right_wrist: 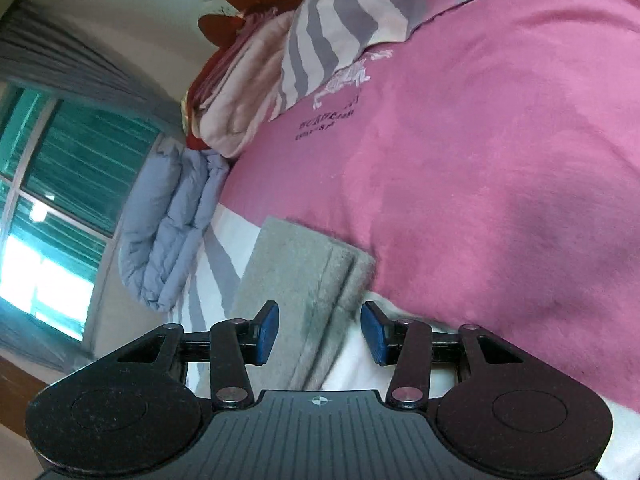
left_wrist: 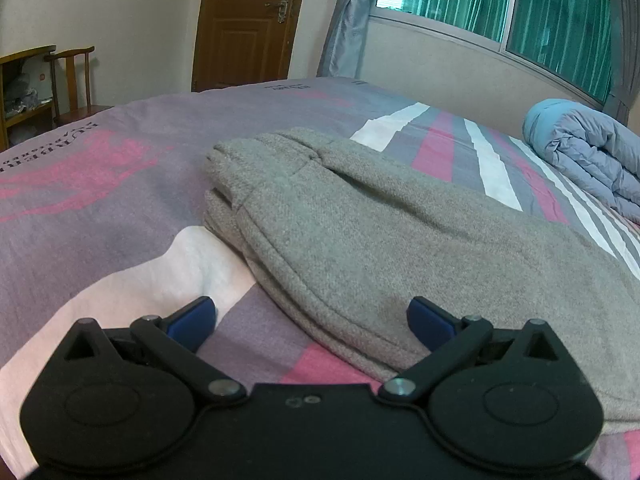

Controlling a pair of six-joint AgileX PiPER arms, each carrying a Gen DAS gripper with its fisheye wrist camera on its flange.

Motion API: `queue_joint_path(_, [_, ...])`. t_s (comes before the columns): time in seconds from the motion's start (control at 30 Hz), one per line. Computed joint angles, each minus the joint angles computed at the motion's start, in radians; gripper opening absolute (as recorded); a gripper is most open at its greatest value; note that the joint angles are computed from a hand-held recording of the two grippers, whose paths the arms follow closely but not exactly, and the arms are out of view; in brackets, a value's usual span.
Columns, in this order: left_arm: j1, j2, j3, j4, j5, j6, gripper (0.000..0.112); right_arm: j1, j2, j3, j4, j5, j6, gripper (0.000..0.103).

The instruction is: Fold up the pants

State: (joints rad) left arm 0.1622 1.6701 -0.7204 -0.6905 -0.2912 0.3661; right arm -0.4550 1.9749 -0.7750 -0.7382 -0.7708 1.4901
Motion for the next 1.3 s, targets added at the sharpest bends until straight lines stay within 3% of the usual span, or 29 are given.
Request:
queue_joint_path(0.03, [-0.001, 0.0, 0.001, -0.001, -0.001, 0.001, 0.097, -0.011, 0.008, -0.013, -0.022, 0.004, 0.006, 0.045])
queue_joint_path(0.1, [-0.001, 0.0, 0.001, -0.001, -0.001, 0.0, 0.097, -0.012, 0.007, -0.042, -0.082, 0.062, 0.018, 0.021])
queue_joint_path(0.17, [-0.001, 0.002, 0.0, 0.003, -0.001, -0.003, 0.097, -0.003, 0.027, -0.084, -0.144, 0.111, 0.013, 0.017])
queue_joint_path(0.27, [0.001, 0.0, 0.001, 0.007, -0.001, -0.006, 0.097, 0.009, -0.002, -0.093, -0.21, 0.17, -0.012, 0.017])
queue_joint_path(0.4, [0.002, -0.001, 0.001, 0.009, 0.0, -0.007, 0.097, -0.027, 0.017, -0.042, -0.149, 0.069, -0.053, 0.017])
queue_joint_path(0.57, [0.004, 0.001, 0.006, 0.037, -0.009, -0.036, 0.097, 0.024, 0.0, -0.034, -0.057, 0.095, -0.145, 0.033])
queue_joint_path(0.6, [0.004, 0.002, 0.008, 0.043, -0.013, -0.043, 0.097, 0.035, -0.004, -0.052, -0.074, 0.132, -0.137, 0.033])
queue_joint_path(0.67, [0.013, 0.003, 0.008, 0.082, -0.008, -0.076, 0.097, 0.054, -0.012, -0.101, -0.126, 0.206, -0.082, 0.018])
queue_joint_path(0.7, [0.025, 0.003, 0.005, 0.132, 0.006, -0.117, 0.097, 0.056, -0.018, -0.103, -0.124, 0.203, -0.081, 0.018])
queue_joint_path(0.97, [0.075, -0.051, 0.018, 0.312, 0.071, -0.264, 0.097, 0.189, -0.17, -0.041, 0.13, 0.241, -0.363, 0.015])
queue_joint_path(1.13, [0.13, -0.121, 0.09, 0.613, 0.05, -0.566, 0.097, 0.341, -0.276, -0.057, 0.304, 0.311, -0.585, 0.015])
queue_joint_path(1.3, [0.199, -0.189, 0.138, 0.864, 0.053, -0.818, 0.096, 0.565, -0.296, -0.151, 0.638, 0.412, -0.95, 0.015])
